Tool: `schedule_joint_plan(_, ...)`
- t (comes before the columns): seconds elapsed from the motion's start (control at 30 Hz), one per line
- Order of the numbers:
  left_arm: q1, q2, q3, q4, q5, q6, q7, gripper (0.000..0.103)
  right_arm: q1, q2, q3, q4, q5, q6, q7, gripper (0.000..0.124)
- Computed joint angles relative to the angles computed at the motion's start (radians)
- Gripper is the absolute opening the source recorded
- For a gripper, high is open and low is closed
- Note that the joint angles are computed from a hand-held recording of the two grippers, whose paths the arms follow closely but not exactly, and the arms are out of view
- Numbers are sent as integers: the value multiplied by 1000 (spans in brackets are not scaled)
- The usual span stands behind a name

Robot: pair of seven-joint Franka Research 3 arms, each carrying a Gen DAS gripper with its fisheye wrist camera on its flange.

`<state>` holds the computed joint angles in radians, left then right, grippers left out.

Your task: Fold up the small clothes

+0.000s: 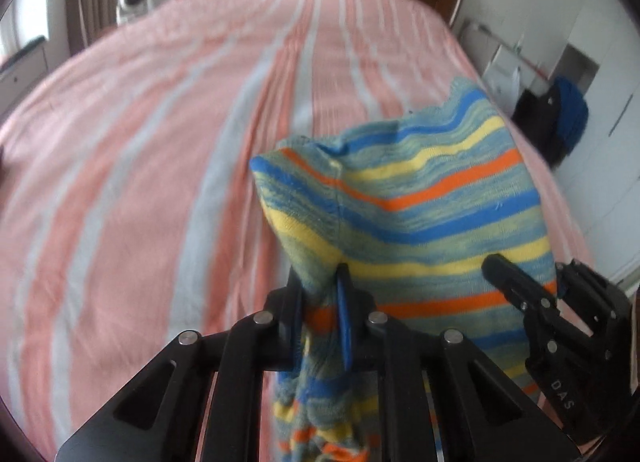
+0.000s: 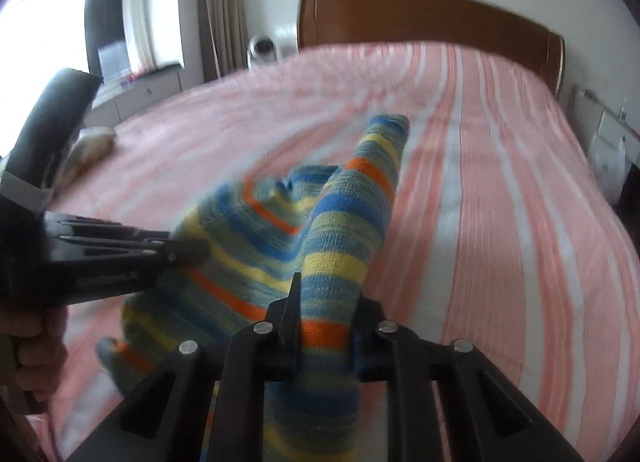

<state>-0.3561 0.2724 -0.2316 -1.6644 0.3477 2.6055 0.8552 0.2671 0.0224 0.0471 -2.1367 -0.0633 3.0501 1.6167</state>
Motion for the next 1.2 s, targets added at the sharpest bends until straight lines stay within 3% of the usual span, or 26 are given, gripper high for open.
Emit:
schedule_joint_plan(0.07,-27,40,17,70,59,-43,-21,27,-1,7,-7,22,-17,1,41,18)
schedule_joint_plan(0.13,-60,82,37,138,117,-138,-45,72,-4,23,-27,50,-52,-37,131,22)
schedule_joint_plan(0.17,-103,78,77,141,176,-195,-84,77,-8,31,-38,60,-75,-74,162,40)
schedule_joint_plan(0.2,-123,53,85,109,274,-219,-158,79,-8,34,-61,72,-153,-121,237,68)
schedule_joint_plan(0.23,-136,13,91,55,345,-215,-211,82,-20,14,-73,49,-188,-138,270,78)
schedule_joint_plan(0.37,-157,-139,60,-115,557,-241,-403,101,-111,-131,-49,-110,-384,-111,388,90)
schedule_joint_plan(0.43,-162,-208,29,-179,654,-269,-494,102,-160,-245,-20,-212,-444,-86,415,93)
schedule_joint_plan(0.53,-162,-280,-39,-217,678,-335,-519,103,-212,-406,10,-338,-433,-38,402,95)
schedule_joint_plan(0.6,-149,-318,-74,-238,701,-360,-549,103,-254,-516,32,-421,-422,27,421,103)
schedule_joint_plan(0.67,-141,-347,-110,-250,695,-388,-569,103,-199,-596,-24,-478,-364,44,387,103)
schedule_joint_plan(0.7,-140,-366,-125,-259,675,-390,-577,103,-144,-624,-71,-491,-325,16,359,103)
schedule_joint_plan(0.77,-132,-396,-144,-278,650,-371,-602,103,-105,-667,-100,-512,-268,-24,338,103)
schedule_joint_plan(0.93,-127,-410,-200,-269,677,-440,-630,103,-195,-752,-14,-572,-229,-14,337,103)
schedule_joint_plan(1.1,-135,-422,-214,-270,682,-472,-661,103,-145,-804,-34,-586,-143,-97,269,103)
schedule_joint_plan(1.2,-133,-442,-205,-290,650,-441,-657,103,-216,-876,44,-639,-135,-15,276,103)
